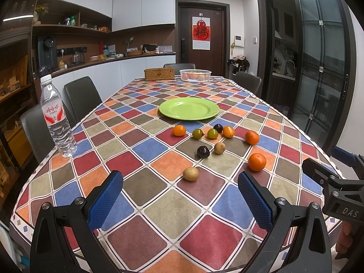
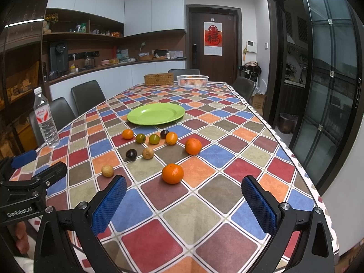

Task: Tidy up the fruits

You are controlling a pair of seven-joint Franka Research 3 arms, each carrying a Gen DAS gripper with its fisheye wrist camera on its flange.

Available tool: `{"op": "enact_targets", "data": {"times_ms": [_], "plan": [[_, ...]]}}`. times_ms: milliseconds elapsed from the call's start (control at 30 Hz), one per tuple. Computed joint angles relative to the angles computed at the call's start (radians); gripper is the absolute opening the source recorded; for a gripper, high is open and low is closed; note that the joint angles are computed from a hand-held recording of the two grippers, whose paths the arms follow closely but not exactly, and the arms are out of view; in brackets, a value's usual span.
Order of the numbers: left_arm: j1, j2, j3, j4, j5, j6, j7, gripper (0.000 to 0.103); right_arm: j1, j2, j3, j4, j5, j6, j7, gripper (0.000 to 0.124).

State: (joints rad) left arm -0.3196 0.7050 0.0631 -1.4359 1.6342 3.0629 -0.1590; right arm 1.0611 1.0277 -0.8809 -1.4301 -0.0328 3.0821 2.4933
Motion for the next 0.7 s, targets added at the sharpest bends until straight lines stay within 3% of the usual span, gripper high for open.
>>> {"op": "enact_targets", "data": {"times_ms": [300, 500, 700], "plan": [[0.001, 0.000, -0.002, -0.004, -0.033, -0.002, 0.035, 0.103, -0.007, -0.017, 0.017, 0.001, -0.011, -0.008, -0.007, 0.102], [-0.009, 0.020, 0.015, 0.002, -0.161, 0.012, 0.151, 0.103, -0.044, -0.019, 0.060, 0.029, -0.028, -0.023, -0.013, 0.102], [-0.003, 0.051, 0.005, 0.008, -0.336, 0.017, 0.328, 0.102, -0.125, -0.026, 0.156, 0.085, -0.067, -0.053, -0.037, 0.102]]}}
